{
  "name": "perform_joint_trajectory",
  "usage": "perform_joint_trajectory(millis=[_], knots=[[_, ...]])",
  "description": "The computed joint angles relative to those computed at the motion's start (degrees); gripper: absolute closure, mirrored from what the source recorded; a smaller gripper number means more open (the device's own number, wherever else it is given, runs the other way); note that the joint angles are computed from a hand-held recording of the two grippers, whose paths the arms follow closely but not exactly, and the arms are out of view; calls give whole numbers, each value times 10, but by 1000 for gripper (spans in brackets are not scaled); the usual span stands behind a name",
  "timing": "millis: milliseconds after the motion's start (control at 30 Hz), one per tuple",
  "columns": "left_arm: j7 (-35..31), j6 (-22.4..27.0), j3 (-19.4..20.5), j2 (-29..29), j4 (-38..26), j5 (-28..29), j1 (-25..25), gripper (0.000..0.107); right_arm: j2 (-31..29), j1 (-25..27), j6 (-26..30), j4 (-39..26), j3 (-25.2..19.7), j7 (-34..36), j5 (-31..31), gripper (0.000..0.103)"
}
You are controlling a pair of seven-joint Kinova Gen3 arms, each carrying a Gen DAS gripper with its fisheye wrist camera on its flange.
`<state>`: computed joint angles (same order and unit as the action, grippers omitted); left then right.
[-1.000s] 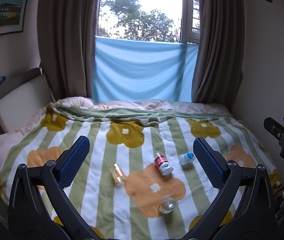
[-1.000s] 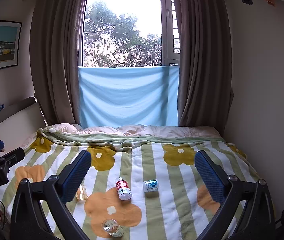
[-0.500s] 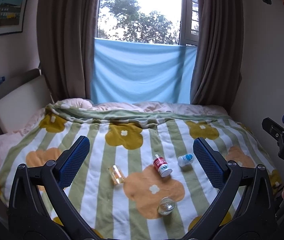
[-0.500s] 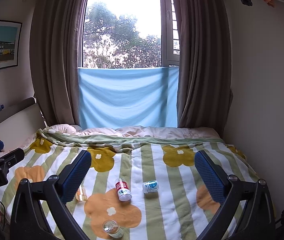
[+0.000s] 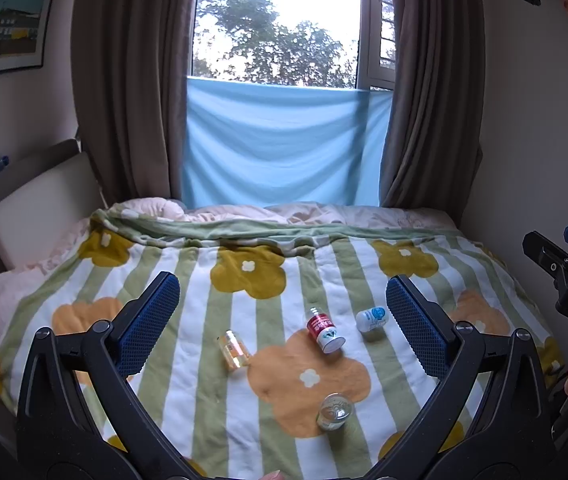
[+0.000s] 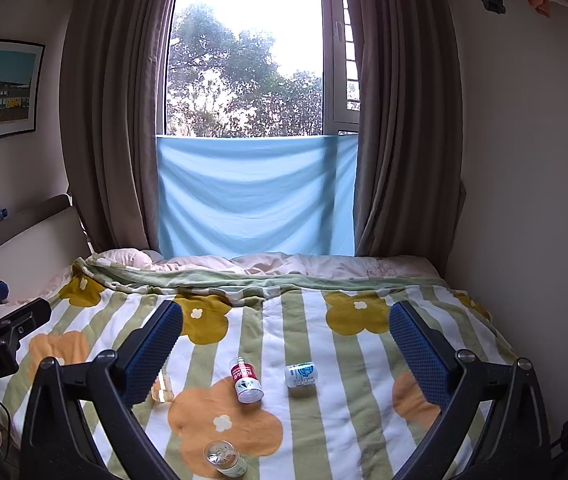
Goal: Flip cup upside down
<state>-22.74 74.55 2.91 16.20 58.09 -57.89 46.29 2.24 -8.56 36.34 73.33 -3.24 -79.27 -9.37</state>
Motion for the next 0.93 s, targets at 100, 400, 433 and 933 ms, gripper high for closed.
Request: perform_joint_trajectory(millis=[100,400,433,933], knots=[[-2,2,-1,3,-4,-2,1,5,0,1,-1,1,0,3,-2,0],[-15,9,-12,15,-15,-25,16,5,-1,0,-3,2,0,1,0,0],[-15,7,-13,15,-14,-27,17,5,-1,-1,-2,1,0,1,1,0],[28,24,-18,24,0,-94,35,5,4,2,2,-8,0,4,-2,0]])
